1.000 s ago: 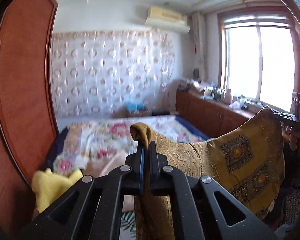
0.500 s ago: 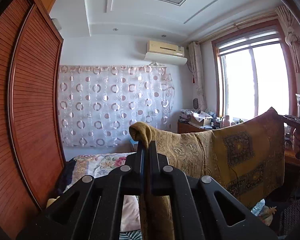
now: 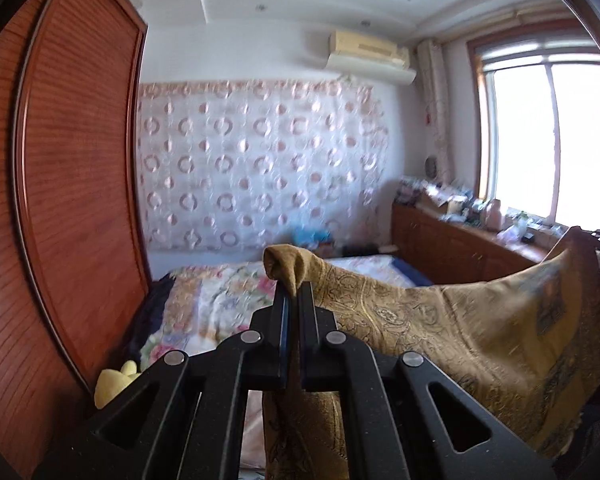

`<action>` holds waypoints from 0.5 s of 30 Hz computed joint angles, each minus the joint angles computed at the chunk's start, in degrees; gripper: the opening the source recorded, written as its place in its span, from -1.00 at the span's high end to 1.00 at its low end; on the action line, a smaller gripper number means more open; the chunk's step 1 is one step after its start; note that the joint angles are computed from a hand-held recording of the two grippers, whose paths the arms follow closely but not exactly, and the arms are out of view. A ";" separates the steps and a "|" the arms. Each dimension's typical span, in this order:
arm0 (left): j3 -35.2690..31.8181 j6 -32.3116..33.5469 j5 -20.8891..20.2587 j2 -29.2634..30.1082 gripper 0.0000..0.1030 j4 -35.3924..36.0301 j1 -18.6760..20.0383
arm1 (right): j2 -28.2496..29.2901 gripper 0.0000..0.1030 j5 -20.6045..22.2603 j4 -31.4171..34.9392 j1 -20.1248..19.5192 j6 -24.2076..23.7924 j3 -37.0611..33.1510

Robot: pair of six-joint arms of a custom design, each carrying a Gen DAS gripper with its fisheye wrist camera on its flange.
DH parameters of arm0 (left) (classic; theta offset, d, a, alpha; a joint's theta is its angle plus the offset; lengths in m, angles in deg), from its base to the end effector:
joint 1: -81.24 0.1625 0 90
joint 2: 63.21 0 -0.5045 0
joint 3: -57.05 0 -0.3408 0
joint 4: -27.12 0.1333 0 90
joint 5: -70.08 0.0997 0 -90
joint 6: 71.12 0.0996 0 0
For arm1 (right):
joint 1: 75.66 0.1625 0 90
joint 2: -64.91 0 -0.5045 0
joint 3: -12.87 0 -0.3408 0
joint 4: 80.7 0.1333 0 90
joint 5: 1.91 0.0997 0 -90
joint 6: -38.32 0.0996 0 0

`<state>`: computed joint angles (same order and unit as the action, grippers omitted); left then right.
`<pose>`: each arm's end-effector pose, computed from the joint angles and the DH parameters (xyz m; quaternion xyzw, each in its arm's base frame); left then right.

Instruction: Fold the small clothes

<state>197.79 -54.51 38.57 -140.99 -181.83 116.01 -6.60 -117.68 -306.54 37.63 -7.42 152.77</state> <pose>-0.1718 -0.3849 0.4056 0.2663 0.7585 -0.5292 0.2717 0.2434 -0.3379 0.3818 0.3574 -0.7382 0.4948 0.2873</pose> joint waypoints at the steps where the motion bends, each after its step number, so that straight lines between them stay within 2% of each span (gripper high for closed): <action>1: -0.79 1.29 -0.90 2.49 0.91 -2.00 2.56 | 1.82 0.91 0.15 0.86 -1.88 1.08 -1.70; 3: -3.55 2.16 -3.32 7.15 0.91 -2.07 9.20 | 4.87 0.91 1.31 2.71 -5.32 2.41 -4.39; 5: -6.65 -1.92 -4.92 8.96 0.79 5.89 14.17 | 6.37 0.90 2.67 12.12 -8.65 6.06 -7.56; 6: -8.21 -3.32 -5.40 9.96 0.71 9.48 16.66 | 7.71 0.82 1.28 16.50 -9.65 7.72 -9.26; 7: -9.10 -3.20 -4.71 11.22 0.68 10.68 18.39 | 10.11 0.63 -2.42 18.48 -10.15 8.40 -10.92; 8: -9.31 -2.70 -3.84 12.20 0.56 10.59 19.49 | 12.10 0.48 -5.37 18.06 -10.43 8.25 -11.60; 10: -8.31 -3.48 -5.95 11.69 0.24 11.10 20.68 | 14.84 0.38 -7.57 16.26 -11.72 8.38 -11.39; 12: -6.66 -5.65 -6.93 10.58 -0.04 12.35 20.41 | 15.04 0.31 -6.46 15.82 -12.97 9.73 -9.98; 15: -3.19 -6.57 -4.31 10.19 -0.10 10.16 17.73 | 15.11 0.31 -6.42 14.38 -13.34 10.18 -8.09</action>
